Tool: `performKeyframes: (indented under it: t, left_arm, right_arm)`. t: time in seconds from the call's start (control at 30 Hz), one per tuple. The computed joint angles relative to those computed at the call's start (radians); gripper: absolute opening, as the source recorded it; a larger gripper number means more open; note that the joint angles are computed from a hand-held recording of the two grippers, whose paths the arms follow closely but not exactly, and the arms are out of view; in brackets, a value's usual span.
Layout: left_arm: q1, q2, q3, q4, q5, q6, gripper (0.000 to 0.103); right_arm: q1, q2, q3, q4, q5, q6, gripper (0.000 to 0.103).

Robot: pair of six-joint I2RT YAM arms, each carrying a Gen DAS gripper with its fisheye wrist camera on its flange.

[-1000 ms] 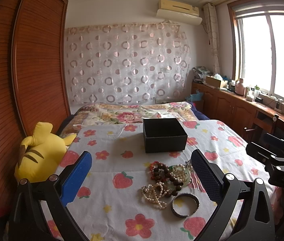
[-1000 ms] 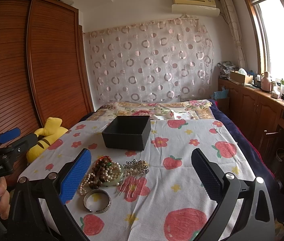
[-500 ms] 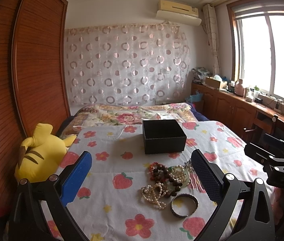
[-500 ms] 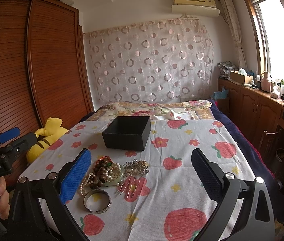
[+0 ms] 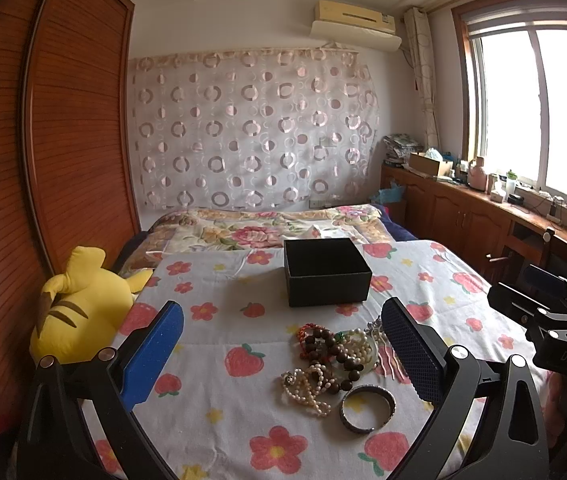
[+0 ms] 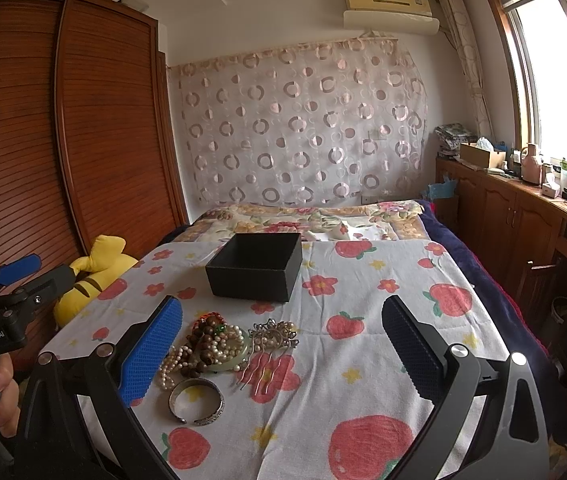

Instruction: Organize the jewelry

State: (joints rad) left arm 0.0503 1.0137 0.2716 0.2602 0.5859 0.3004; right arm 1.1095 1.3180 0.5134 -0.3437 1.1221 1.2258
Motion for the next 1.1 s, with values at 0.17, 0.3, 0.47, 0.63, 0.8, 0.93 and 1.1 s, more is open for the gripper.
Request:
performKeyframes:
  t: [0.17, 0.3, 0.47, 0.63, 0.8, 0.93, 1.1]
  left_arm:
    - [-0.001, 0.001, -0.001, 0.002, 0.000, -0.001, 0.096]
    - [0.000, 0.002, 0.000, 0.003, -0.001, 0.000, 0.096]
    - [0.000, 0.001, -0.001, 0.002, -0.001, -0.001, 0.096]
    - [0.000, 0.000, -0.001, 0.003, 0.000, 0.000, 0.096]
    - [0.000, 0.000, 0.000, -0.001, -0.002, 0.001, 0.096]
    - [0.000, 0.000, 0.001, -0.005, -0.002, 0.002, 0.096]
    - [0.002, 0.049, -0.001, 0.005, 0.006, 0.027, 0.096]
  right_arm:
    - [0.000, -0.001, 0.000, 0.000, 0.001, 0.000, 0.101]
    - [0.001, -0.001, 0.000, -0.001, 0.001, 0.000, 0.101]
    - [0.002, -0.003, -0.001, -0.002, 0.002, 0.000, 0.101]
    - [0.001, -0.002, 0.000, -0.001, 0.003, -0.001, 0.101]
    - [0.000, -0.004, -0.004, 0.007, 0.000, -0.005, 0.101]
    - [-0.002, -0.004, -0.010, 0.018, -0.002, -0.009, 0.101]
    - [-0.008, 0.010, -0.022, 0.041, -0.021, -0.013, 0.101]
